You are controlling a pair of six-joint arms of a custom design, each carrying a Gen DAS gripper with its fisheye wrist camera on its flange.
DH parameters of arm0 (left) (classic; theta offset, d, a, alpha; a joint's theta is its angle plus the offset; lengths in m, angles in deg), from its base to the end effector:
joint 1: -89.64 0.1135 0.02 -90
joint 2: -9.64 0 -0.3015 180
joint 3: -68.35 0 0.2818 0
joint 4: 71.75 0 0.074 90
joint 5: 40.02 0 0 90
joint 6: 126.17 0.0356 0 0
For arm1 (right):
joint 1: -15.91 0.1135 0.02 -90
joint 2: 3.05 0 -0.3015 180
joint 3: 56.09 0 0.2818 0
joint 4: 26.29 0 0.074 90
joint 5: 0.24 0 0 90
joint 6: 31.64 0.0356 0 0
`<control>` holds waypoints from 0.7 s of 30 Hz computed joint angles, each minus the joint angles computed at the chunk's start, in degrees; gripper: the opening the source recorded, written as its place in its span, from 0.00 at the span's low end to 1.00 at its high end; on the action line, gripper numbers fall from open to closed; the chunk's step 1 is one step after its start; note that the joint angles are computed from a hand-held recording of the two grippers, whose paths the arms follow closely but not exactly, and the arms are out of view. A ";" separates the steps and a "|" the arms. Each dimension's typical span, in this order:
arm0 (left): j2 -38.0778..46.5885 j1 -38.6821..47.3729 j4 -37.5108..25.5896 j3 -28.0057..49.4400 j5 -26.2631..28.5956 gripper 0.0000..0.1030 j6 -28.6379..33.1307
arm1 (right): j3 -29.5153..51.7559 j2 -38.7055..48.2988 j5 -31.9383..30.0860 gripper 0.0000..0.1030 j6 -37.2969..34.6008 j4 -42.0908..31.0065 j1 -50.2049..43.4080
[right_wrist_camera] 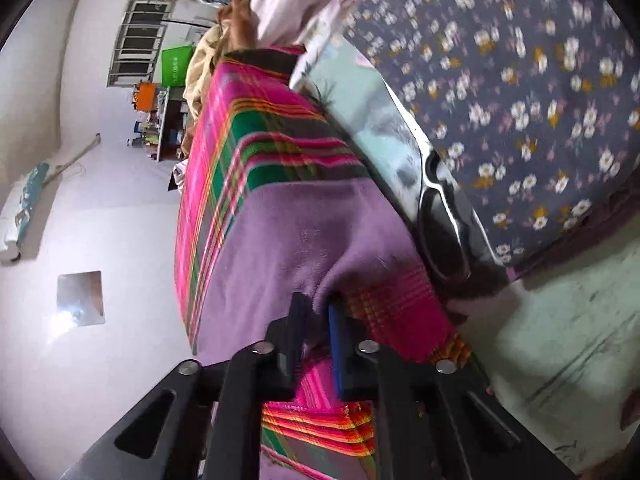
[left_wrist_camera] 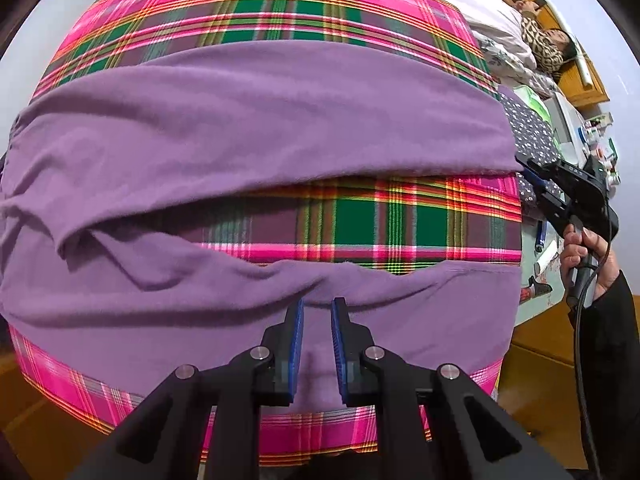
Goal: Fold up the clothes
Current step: 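Open the right gripper and withdraw it back over the garment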
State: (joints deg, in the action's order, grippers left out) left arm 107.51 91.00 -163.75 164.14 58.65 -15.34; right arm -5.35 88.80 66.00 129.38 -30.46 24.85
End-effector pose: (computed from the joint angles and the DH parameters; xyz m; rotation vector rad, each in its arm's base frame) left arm 0.3352 0.0026 0.2930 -0.5144 -3.0477 0.2511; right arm 0.3110 0.0634 0.1538 1.1397 2.3270 1.0984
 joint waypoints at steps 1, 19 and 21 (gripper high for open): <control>-0.02 0.24 -0.03 -0.07 0.06 0.14 -0.13 | 0.80 -0.86 1.22 0.09 -1.23 -2.44 0.42; -2.86 3.15 2.19 -1.68 0.93 0.14 3.45 | 4.60 -13.53 10.10 0.23 -12.90 -23.89 10.64; -3.12 3.51 2.18 -2.04 1.64 0.14 4.65 | 6.40 -13.55 12.76 0.23 -13.76 -25.57 15.06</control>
